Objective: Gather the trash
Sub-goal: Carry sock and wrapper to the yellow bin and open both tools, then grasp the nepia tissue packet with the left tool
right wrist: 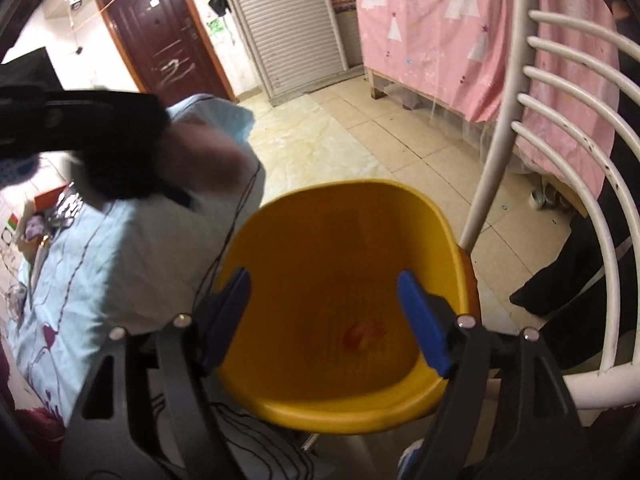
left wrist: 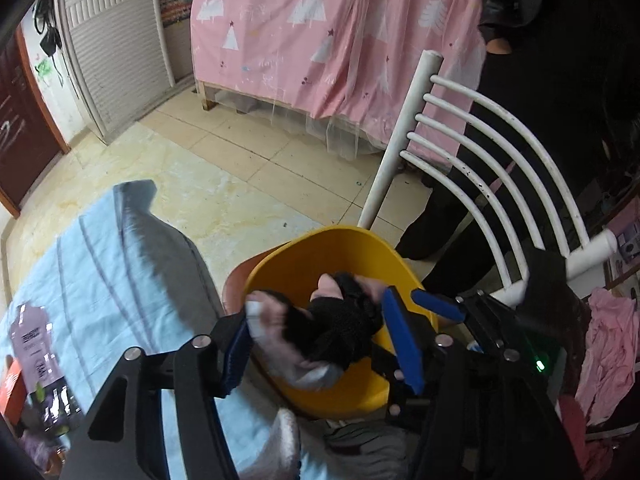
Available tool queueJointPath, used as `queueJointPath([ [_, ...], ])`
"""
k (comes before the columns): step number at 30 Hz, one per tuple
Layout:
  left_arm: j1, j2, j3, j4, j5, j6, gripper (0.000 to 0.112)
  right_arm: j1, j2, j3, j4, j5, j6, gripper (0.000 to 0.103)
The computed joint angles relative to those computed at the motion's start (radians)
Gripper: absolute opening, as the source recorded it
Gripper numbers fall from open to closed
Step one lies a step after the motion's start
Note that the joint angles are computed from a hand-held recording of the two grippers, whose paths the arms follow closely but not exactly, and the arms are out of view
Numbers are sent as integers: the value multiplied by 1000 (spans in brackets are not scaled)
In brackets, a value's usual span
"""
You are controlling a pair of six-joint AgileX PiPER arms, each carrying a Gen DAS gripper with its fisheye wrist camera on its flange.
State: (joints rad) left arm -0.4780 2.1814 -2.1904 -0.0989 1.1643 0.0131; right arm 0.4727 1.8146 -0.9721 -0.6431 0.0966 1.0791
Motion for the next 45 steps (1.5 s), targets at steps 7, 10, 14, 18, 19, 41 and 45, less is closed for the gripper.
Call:
queueJointPath([
  [7, -3, 36, -50, 14, 26, -32, 66, -10, -18, 13, -4, -8, 16, 75],
  [10, 18, -33, 59, 3, -25, -25, 66, 16, -26, 0, -27, 8, 38, 75],
  [14, 56, -153, 226, -19, -106, -7, 66, 69, -44, -39, -19, 55, 23, 76],
  [18, 120, -287, 392, -50, -168, 29, 66, 132, -59, -88, -70, 115, 63, 82],
  [19, 136, -317, 425, -58, -178, 40, 66, 148, -64, -100, -85, 129, 76, 82],
  [41, 735, -736, 854, -307, -200, 463, 70, 446, 183, -658, 190, 387, -311, 82],
  [45, 824, -754, 904, -328, -207, 527, 71, 475, 246, -756, 252, 429, -389, 82],
])
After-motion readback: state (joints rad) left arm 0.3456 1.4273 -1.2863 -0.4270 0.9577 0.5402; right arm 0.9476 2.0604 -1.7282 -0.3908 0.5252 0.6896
